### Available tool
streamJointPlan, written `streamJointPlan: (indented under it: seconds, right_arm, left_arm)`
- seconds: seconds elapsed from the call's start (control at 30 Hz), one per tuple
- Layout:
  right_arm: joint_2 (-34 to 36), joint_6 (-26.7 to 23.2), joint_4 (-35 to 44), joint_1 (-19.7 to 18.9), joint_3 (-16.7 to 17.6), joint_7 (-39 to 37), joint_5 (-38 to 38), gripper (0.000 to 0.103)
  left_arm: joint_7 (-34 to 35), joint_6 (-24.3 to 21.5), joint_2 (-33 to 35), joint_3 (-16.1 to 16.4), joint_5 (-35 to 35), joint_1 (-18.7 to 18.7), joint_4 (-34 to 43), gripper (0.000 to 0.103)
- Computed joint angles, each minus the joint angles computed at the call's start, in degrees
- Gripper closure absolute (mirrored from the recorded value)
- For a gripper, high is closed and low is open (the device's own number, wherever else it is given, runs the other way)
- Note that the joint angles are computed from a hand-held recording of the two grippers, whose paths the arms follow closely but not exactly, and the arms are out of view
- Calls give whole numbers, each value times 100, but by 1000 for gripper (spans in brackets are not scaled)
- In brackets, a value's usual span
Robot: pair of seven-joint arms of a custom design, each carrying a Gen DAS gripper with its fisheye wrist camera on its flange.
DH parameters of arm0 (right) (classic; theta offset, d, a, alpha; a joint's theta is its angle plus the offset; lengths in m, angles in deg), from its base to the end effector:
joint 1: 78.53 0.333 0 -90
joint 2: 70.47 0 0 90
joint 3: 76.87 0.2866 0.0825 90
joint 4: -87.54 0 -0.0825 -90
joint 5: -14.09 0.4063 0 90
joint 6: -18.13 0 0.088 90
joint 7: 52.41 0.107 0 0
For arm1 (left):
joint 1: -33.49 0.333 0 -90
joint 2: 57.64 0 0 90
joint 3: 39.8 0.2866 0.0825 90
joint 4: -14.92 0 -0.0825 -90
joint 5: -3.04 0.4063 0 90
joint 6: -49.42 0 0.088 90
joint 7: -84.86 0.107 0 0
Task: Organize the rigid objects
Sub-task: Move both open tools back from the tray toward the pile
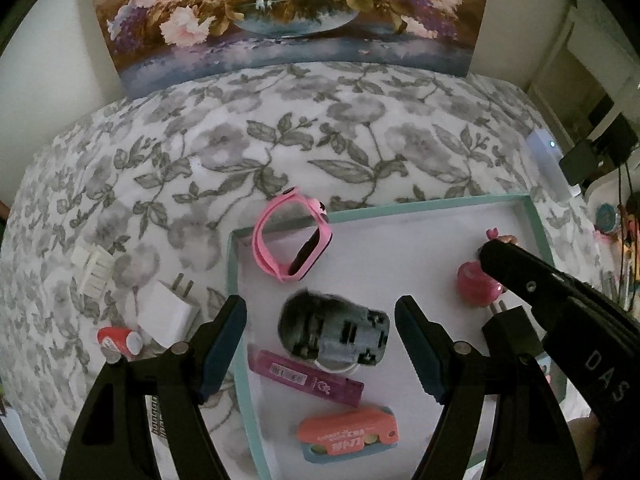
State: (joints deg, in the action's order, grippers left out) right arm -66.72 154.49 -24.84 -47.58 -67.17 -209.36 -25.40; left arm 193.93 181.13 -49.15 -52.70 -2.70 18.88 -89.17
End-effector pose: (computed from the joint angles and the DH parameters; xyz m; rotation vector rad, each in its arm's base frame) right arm 0.4775 0.3997 0.4413 -0.9054 2.3742 -0.3727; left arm 0.5768 -0.2965 0.4547 -1.1836 2.7239 -0.4977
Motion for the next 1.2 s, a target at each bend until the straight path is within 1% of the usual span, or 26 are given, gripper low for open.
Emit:
streamJointPlan:
  seconds: [0.17,0.4,0.5,0.57,0.67,0.7,0.73,0.77,0.8,0.83,0.9,0.97,1.03,1.1,1.2]
  right_arm:
    - [32,-106,71,22,5,-26,-24,87]
    - [123,-266,160,43,-1,-154,124,87]
    - [192,-273,234,59,-15,-263,151,87]
    - [248,-313,306,72,-24,-355,187,87]
    - [309,-399,394,102,-41,-441,223,87]
    - [338,-460,442,114,-44,-468,237,85]
    - [345,-476,454,124,-51,-477,233,83]
    - [368,-499,487,134,-56,-489,228,77]
    - [382,-511,507,143,-62,-496,226,72]
    - [402,-515,532,149,-68,-516,224,69]
    - [454,-546,601,166,-75,-580,235,58]
    - [510,-633,691,193,-82,-641,237,50]
    - [567,-723,785,222,-92,-701,233,45]
    - [610,-803,860,252,-106,-733,217,35]
    - [663,-929,950,289,-124,-770,195,29]
  left_arm:
    - [-257,110,11,61,68,27,58,25]
    - [-1104,280,195,237,642,77,248,25]
    - [-1290,327,245,271,715,135,306,24]
    - [-1399,336,271,288,734,170,344,21]
    - [-1525,366,301,305,765,206,380,20]
    - [-1585,388,305,314,807,207,381,20]
    - [-1652,412,313,327,861,208,386,18]
    - [-1730,429,327,342,931,204,397,11]
    - [-1797,456,335,358,990,206,400,8]
    - [-1836,490,336,364,1023,213,393,8]
    - [-1912,514,348,381,1083,231,406,8]
    - [-1994,536,361,400,1128,251,421,8]
    - [-2075,570,367,421,1185,270,425,8]
    - [-2175,599,384,452,1259,290,445,8]
    - [-2288,612,419,488,1337,324,507,8]
